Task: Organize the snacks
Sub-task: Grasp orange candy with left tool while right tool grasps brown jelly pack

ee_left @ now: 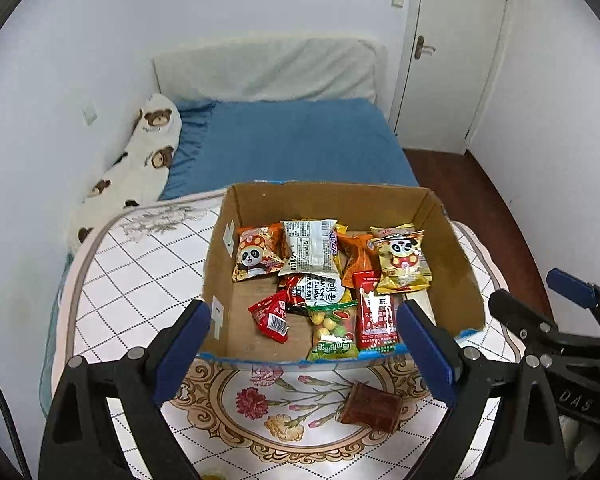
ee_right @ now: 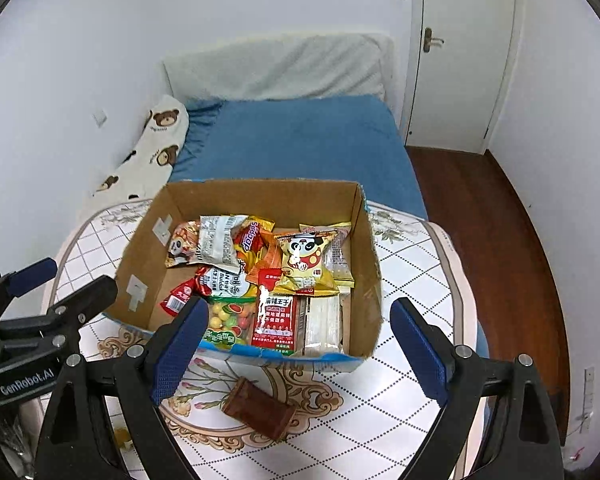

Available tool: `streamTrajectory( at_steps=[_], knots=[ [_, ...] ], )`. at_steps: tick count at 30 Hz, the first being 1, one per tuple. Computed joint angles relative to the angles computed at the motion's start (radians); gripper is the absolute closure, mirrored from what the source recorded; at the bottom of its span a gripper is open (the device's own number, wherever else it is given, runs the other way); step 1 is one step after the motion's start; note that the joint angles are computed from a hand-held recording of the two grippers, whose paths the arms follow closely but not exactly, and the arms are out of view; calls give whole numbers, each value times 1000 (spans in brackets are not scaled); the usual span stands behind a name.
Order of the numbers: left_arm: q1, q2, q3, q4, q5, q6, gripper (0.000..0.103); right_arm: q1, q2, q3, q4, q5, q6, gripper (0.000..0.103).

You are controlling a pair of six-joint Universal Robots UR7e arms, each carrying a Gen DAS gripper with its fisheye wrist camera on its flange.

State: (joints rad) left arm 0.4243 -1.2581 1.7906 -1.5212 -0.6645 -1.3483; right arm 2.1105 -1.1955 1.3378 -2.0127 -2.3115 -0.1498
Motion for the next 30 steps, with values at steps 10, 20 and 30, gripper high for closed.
streamTrajectory(
  at_steps=[10,20,30],
  knots=[
    [-101,-24,-5,134,42,-136,8,51,-81,36,-12,2,21,9],
    [-109,-41,15,162,19,-190,8,21,-110,62,81,70,89,9],
    [-16,-119,204,184,-191,-342,8,-91,-41,241,209,33,-5,9]
  ],
)
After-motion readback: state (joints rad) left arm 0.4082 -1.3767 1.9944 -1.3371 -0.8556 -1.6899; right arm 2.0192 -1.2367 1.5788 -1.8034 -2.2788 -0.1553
